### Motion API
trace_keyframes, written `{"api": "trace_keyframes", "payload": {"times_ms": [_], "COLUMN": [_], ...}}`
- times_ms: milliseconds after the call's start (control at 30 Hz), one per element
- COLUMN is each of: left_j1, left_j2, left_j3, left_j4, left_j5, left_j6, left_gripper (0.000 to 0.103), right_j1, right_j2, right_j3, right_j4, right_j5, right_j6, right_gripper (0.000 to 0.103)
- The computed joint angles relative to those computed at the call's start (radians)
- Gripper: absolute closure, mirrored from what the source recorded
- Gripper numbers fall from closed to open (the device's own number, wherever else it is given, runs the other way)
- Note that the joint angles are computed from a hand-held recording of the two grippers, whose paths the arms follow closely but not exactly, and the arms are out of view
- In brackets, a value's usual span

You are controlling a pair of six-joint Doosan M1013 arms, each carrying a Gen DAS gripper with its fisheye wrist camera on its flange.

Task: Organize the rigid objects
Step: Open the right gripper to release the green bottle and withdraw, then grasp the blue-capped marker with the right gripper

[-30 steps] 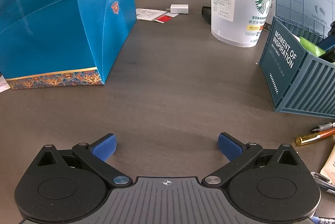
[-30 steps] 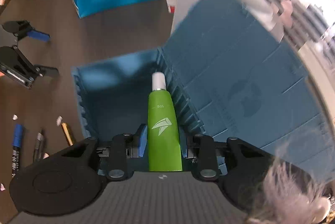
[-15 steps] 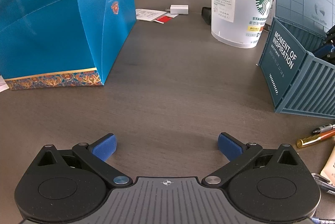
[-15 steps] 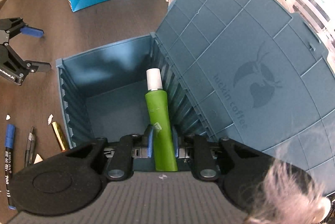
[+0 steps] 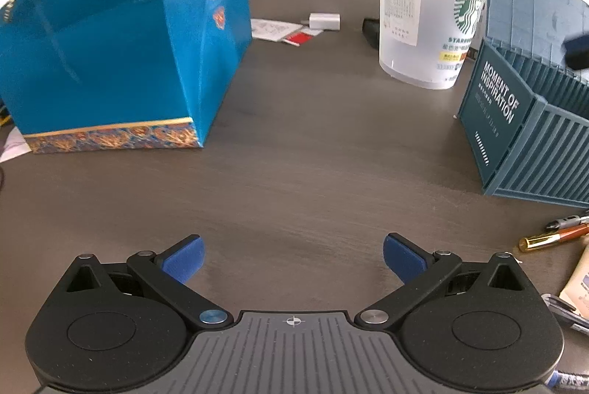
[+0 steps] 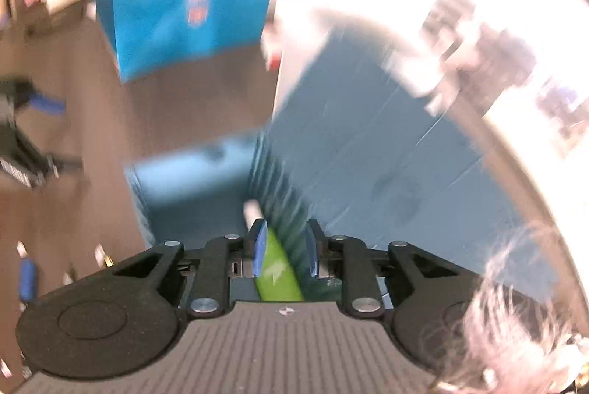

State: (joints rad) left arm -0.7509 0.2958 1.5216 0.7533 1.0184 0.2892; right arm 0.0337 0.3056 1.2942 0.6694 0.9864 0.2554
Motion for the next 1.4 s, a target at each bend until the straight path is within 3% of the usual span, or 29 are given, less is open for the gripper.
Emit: {"api": "trace_keyframes", "payload": {"times_ms": [33,100,167,233,400,467,667,733,800,967,1100,1400], "left_j1": [-0.004,-0.010,-0.016,-0.021,-0.031,-0.038,-0.048,-0.050,-0.052,-0.052,-0.048,-0.042], "left_j2": [-0.005,-0.017,-0.027,-0.033,-0.053,-0.058,-0.066,-0.068,-0.071,-0.075,-0.074,-0.071], "left_j3": [0.004,0.014,0.022,0.028,0.052,0.058,0.068,0.070,0.073,0.081,0.082,0.081], "left_j4": [0.009,0.020,0.023,0.019,0.008,0.004,-0.003,-0.004,0.000,-0.004,-0.012,-0.027], "left_j5": [0.000,-0.004,-0.009,-0.008,-0.015,-0.013,-0.013,-0.015,-0.016,-0.012,-0.010,-0.015], "left_j6": [-0.008,-0.021,-0.025,-0.020,-0.028,-0.023,-0.011,-0.010,-0.014,-0.019,-0.012,0.000], "left_gripper": [0.000,0.000,0.000,0.000,0.000,0.000,0.000,0.000,0.000,0.000,0.000,0.000], "right_j1": [-0.016,-0.047,-0.075,-0.076,-0.032,-0.026,-0.009,0.009,0.022,0.042,0.042,0.036], "right_j2": [-0.031,-0.096,-0.153,-0.212,-0.309,-0.315,-0.318,-0.317,-0.297,-0.280,-0.269,-0.268], "right_j3": [0.043,0.140,0.237,0.331,0.504,0.529,0.573,0.581,0.559,0.557,0.556,0.560], "right_j4": [0.087,0.267,0.393,0.407,0.352,0.325,0.259,0.232,0.194,0.180,0.167,0.159], "right_j5": [-0.021,-0.034,-0.004,-0.033,-0.182,-0.183,-0.161,-0.159,-0.136,-0.148,-0.153,-0.150], "right_j6": [-0.054,-0.189,-0.340,-0.369,-0.315,-0.238,-0.102,-0.075,-0.030,-0.035,-0.030,-0.020], "right_gripper": [0.029,0.000,0.000,0.000,0.008,0.018,0.027,0.050,0.059,0.061,0.069,0.069]}}
